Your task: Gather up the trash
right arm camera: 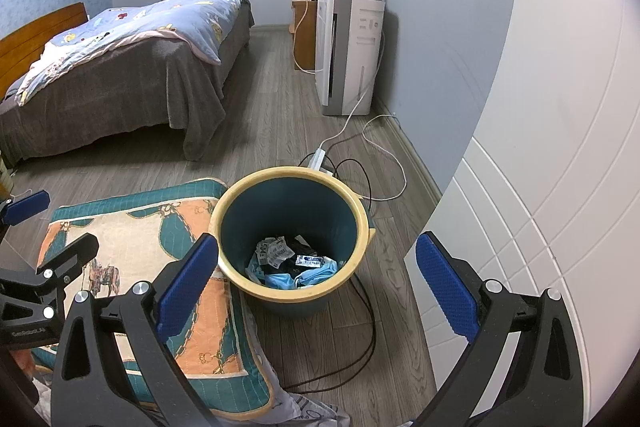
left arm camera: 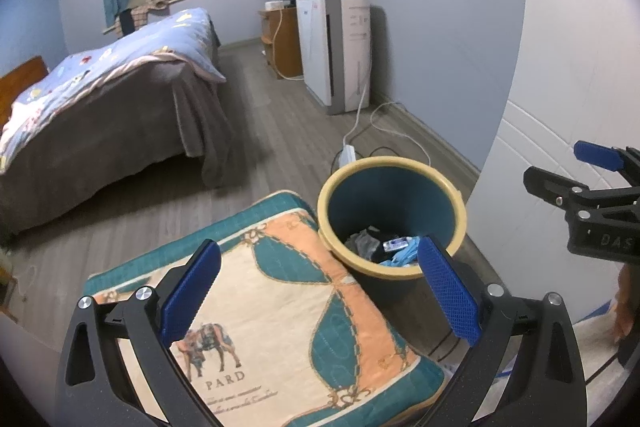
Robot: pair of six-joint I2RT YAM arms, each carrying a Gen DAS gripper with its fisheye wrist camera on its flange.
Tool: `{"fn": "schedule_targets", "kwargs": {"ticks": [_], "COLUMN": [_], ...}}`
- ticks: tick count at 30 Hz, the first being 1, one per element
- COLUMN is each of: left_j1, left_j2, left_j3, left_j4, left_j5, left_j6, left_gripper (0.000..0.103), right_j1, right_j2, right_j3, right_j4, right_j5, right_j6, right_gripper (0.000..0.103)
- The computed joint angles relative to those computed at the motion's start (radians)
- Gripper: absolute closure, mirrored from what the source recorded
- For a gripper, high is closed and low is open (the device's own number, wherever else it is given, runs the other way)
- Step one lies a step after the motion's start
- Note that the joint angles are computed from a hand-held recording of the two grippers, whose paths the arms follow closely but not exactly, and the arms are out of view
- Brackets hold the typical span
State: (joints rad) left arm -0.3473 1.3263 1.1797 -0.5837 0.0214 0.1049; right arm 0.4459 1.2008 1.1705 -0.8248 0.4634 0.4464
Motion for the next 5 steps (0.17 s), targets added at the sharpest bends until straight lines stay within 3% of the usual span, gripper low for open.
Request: {"fn": "schedule_targets", "kwargs": {"ticks": [5], "left_j1": [0.032], "left_j2": [0.029], "left_j3": [0.042], "left_j4": [-0.053], "left_j5": [0.026], "left_j6": [-0.023], "left_gripper": [0.005], "right_j1": [0.0], "right_j2": [0.029], "right_j3": [0.027], "right_j4": [-0.042], "right_j5": [0.031], "right_j6": [0.028], "right_gripper": [0.006]}}
